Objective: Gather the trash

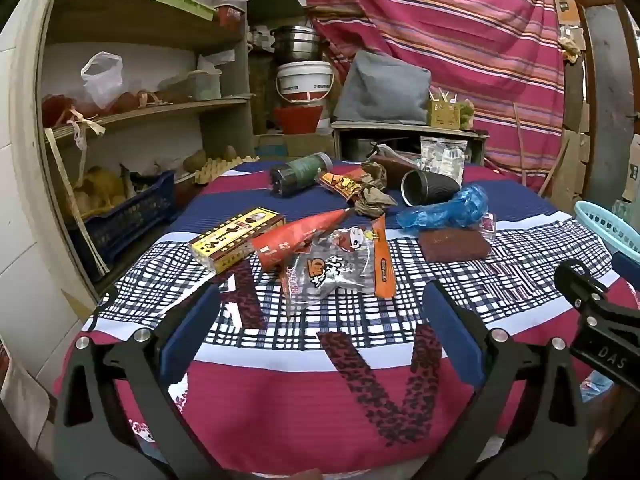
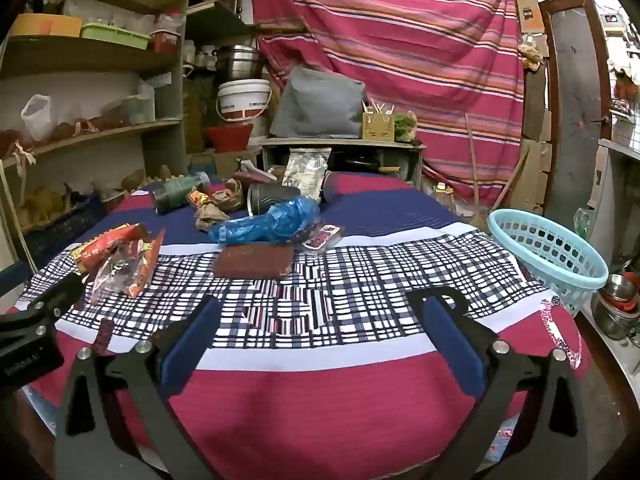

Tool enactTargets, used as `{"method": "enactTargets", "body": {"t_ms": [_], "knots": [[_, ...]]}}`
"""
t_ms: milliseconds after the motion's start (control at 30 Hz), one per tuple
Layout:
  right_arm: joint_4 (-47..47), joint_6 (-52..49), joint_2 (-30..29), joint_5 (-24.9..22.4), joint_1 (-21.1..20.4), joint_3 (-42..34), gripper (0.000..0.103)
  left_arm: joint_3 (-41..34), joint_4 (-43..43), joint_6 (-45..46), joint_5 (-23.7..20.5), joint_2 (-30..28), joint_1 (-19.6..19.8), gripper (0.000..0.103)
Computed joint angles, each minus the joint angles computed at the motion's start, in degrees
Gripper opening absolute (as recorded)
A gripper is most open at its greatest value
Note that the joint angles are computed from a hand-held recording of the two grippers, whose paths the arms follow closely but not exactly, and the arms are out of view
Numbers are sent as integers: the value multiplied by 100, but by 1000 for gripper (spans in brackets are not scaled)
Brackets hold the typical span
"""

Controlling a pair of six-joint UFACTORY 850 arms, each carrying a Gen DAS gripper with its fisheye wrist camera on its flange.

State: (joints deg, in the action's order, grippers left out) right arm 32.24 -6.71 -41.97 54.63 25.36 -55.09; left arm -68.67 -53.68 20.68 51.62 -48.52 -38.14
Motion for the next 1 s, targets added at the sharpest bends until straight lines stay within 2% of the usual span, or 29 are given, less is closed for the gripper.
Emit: {"method": "enactTargets", "body": {"t_ms": [1000], "knots": [[51, -17, 65, 257, 47, 111, 99, 76, 27, -79, -43, 83, -13, 98]]}}
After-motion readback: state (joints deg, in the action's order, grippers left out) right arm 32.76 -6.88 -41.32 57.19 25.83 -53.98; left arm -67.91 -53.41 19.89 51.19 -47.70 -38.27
